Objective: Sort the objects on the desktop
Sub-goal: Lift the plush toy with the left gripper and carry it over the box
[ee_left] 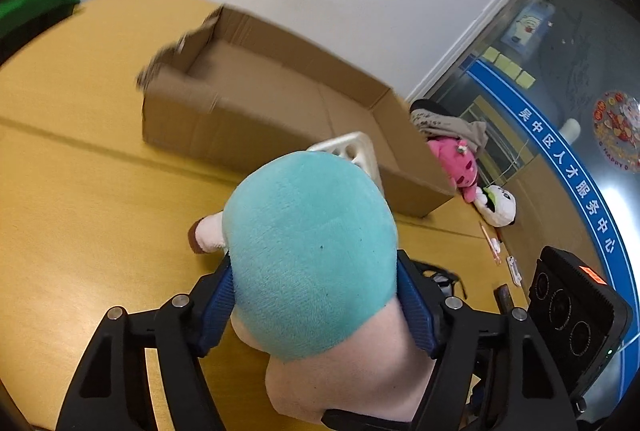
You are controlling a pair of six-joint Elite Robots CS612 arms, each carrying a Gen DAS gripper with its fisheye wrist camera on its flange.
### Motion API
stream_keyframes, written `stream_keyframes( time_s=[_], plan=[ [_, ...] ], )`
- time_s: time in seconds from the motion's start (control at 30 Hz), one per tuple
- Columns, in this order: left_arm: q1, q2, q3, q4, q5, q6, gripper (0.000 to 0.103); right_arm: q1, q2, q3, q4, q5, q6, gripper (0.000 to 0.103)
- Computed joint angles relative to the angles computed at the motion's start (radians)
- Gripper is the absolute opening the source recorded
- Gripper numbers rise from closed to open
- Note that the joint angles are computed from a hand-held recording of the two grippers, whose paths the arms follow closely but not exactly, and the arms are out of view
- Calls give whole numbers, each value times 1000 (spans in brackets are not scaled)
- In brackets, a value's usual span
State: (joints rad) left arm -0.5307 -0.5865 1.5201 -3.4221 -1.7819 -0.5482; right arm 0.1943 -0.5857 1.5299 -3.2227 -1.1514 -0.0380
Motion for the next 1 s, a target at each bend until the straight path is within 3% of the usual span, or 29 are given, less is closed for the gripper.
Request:
stream_keyframes(
  time_s=[0.33,0.6,0.83,1.0],
  plan=[
    [-34,-96,-31,-23,89,192,76,-37,-84,46,-207,31,-1,74],
    [-43,-132,-156,-5,111,358,76,-63,-150,15,-293,6,-44,74],
    [-14,-103,-345,117,59,436,76,-78,-159,-101,-242,6,-36,74],
    [14,-48,-508,232,32,463,76,-80,-104,-280,-105,14,-33,74]
  ],
)
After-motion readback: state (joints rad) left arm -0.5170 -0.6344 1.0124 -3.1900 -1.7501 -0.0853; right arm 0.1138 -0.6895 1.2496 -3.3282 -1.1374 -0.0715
